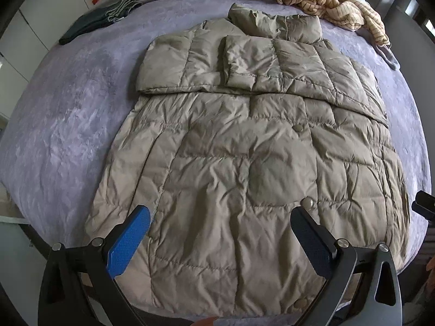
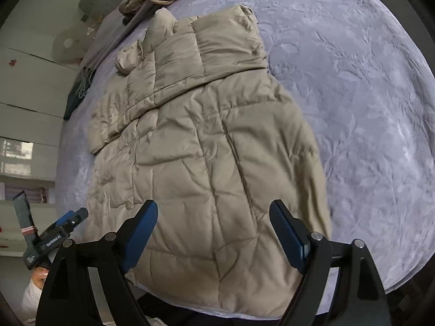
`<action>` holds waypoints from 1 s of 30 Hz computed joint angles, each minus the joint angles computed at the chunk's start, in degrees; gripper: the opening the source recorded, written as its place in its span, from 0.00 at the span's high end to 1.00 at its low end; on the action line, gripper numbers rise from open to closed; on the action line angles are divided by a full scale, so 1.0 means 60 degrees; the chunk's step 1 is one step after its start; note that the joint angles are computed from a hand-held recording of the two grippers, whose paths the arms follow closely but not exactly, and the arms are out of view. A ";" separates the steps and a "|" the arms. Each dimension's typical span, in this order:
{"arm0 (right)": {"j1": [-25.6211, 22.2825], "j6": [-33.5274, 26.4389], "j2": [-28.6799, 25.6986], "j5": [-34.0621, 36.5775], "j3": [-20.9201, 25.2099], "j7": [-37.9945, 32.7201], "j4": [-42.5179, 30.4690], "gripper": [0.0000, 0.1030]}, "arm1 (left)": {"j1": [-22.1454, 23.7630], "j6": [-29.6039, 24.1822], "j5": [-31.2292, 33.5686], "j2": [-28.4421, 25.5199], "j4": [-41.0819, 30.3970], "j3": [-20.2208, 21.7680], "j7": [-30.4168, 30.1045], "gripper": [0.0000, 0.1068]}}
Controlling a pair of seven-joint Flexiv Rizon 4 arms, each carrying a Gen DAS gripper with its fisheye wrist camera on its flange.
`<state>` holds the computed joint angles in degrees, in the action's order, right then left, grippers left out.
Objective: Fold large clothes
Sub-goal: 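Move both open tools to the coat hem, then grasp the coat hem with the right tool while the left tool grasps the hem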
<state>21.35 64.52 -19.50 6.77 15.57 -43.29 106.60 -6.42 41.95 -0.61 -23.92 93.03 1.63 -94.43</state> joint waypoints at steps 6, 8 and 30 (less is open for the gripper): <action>0.0587 0.0621 0.0129 -0.0363 -0.0225 0.1505 0.0597 0.16 | 0.0315 0.0303 -0.0356 0.0240 0.0721 -0.0083 0.0788 0.04; 0.0794 0.0833 0.0179 -0.0582 -0.0293 0.2132 0.0851 0.16 | 0.0402 0.0451 -0.0462 0.0369 0.1038 -0.0075 0.1051 0.04; 0.1607 0.4118 0.0835 -0.2584 -0.0269 0.8571 0.3994 0.16 | 0.2690 -0.1058 -0.6690 0.1892 0.4417 -0.0035 0.5656 0.04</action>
<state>30.99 89.22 -14.49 -8.74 13.95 8.14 130.56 9.72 35.60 -40.75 -12.57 119.53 1.42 -60.50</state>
